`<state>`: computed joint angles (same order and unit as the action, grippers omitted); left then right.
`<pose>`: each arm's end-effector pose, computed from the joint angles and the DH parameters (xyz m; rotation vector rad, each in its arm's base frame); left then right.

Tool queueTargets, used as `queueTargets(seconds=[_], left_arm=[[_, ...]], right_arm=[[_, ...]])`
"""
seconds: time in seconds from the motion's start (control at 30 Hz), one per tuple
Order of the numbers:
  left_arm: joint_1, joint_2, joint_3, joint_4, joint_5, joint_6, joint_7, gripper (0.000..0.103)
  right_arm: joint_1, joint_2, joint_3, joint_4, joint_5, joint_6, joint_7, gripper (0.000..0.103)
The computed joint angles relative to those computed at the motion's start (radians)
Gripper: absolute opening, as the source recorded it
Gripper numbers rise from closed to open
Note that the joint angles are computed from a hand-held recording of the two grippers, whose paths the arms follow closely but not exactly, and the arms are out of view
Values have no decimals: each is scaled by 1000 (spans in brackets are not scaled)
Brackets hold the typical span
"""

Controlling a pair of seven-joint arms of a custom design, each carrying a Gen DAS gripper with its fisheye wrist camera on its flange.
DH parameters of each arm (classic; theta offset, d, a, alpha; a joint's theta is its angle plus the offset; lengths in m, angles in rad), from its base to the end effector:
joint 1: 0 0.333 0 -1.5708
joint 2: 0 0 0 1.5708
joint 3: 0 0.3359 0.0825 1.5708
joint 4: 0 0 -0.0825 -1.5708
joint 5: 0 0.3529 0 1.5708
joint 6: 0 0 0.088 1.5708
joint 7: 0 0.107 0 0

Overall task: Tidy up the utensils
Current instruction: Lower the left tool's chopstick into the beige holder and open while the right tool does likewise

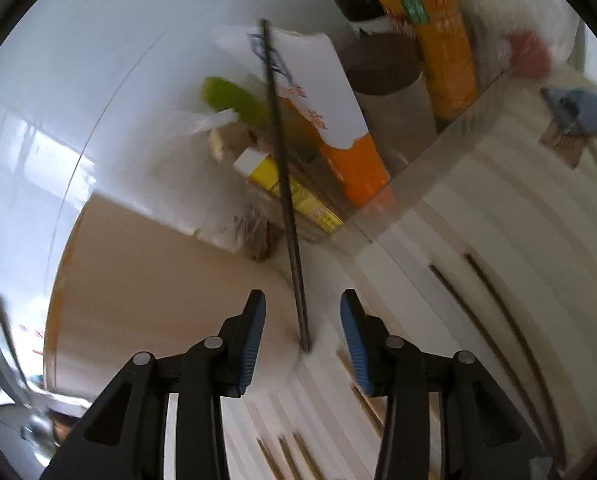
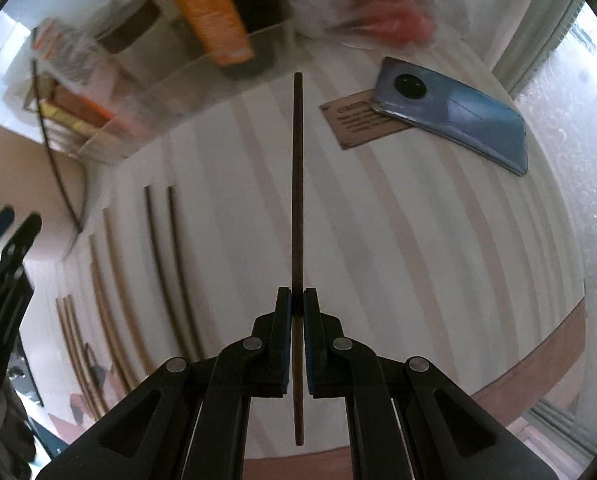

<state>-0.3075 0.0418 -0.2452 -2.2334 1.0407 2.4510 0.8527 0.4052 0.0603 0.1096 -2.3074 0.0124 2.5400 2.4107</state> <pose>0.4467 -0.2742 0.4103 -1.1189 2.1452 -0.0673 0.4470 0.2522 0.3784 -1.7191 2.4200 -0.0063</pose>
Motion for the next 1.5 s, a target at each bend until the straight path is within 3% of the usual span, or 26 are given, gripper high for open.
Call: queueTargets(seconds=[0.27,0.37,0.63,0.9,1.07,1.2,1.33,1.5], left_arm=[[-22,143,27,134,39,-75,32,35],[-34,176,42,167,45,-107,30,6],[-5,82,45,89,-42,-54,42,4],[53,-86,32,-36,-254,55,86,4],[74,-264,65,-100,-544,125,233,4],[64,-388,104,-66,-746,104,351,4],[86,-440,162,8,-875,79,438,4],[167,-461,189,61,-914,75,452,4]], right_arm=[[-11,29,-15,2,4,16,-12,6],[-12,36,-18,10,8,13,-21,6],[-14,21,-19,15,10,2,-42,6],[-21,-25,-12,29,-18,-9,-38,6],[-29,-74,-1,40,-56,11,-19,6],[-33,-96,14,101,-61,33,-30,6],[-23,-60,27,242,-73,75,-62,6],[34,83,20,519,-135,95,-91,6]])
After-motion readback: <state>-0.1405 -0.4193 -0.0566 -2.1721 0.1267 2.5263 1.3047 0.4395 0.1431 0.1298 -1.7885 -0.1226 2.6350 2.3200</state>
